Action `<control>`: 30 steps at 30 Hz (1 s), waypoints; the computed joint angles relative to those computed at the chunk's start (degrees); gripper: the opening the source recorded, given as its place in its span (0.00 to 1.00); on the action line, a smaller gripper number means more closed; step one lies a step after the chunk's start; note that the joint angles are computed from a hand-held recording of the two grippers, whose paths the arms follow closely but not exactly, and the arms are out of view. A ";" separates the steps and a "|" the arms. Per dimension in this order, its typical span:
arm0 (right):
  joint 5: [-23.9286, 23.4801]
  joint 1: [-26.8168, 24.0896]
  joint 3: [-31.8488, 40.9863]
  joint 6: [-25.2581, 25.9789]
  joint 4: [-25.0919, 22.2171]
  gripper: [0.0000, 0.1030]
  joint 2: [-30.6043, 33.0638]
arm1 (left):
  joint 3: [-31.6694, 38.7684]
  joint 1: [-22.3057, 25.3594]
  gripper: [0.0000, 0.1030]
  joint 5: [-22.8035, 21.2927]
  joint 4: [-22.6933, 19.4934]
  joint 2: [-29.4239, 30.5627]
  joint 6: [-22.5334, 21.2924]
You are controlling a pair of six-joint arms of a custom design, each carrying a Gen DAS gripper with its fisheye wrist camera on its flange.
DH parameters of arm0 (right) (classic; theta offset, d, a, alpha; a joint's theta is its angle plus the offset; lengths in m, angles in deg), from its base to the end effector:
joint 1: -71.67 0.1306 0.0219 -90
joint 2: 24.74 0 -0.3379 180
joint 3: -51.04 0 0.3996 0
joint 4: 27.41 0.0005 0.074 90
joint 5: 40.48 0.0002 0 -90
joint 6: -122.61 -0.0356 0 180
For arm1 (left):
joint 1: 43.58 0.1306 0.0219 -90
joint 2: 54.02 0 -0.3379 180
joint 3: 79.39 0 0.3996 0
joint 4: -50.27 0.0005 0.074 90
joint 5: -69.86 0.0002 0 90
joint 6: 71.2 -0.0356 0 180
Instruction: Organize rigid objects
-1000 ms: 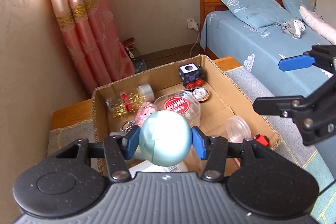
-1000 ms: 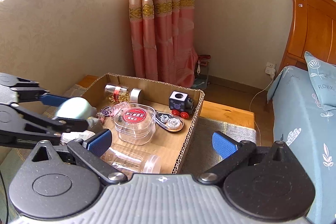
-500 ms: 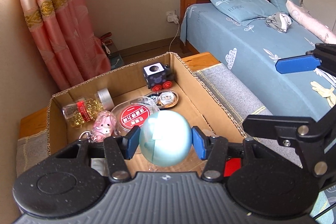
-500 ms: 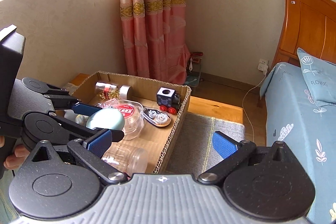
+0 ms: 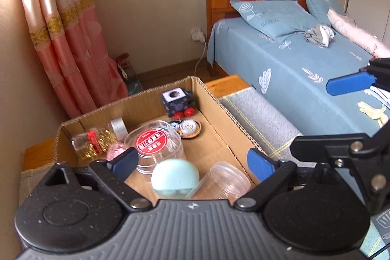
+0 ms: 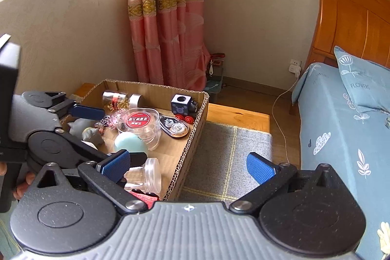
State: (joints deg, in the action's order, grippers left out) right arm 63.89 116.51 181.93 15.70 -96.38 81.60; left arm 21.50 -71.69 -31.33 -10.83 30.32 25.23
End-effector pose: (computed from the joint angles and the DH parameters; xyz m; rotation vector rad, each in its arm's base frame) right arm 0.4021 0.3867 0.5448 -0.4417 2.2868 0.2498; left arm 0.3991 -0.2059 0.5041 0.3441 2.3053 -0.0717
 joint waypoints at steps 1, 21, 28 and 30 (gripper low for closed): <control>0.09 0.14 0.29 -0.98 -0.56 1.00 0.03 | -0.48 -0.37 0.93 -1.47 0.33 -0.77 0.16; 15.45 13.72 -0.68 -22.86 -13.26 1.00 -0.28 | -10.55 -8.64 0.98 -20.19 -20.99 -18.04 27.19; 16.51 15.17 -0.16 -24.76 -14.69 1.00 0.12 | -10.69 -10.58 0.98 -24.18 -23.56 -19.08 29.06; 16.79 15.41 -0.01 -24.53 -14.64 1.00 0.15 | -10.33 -10.99 0.98 -25.09 -23.96 -18.79 29.15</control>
State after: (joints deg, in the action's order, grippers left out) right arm 80.68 131.93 181.92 -8.83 -111.03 81.74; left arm 11.18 -82.68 -56.42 -34.79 11.53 54.38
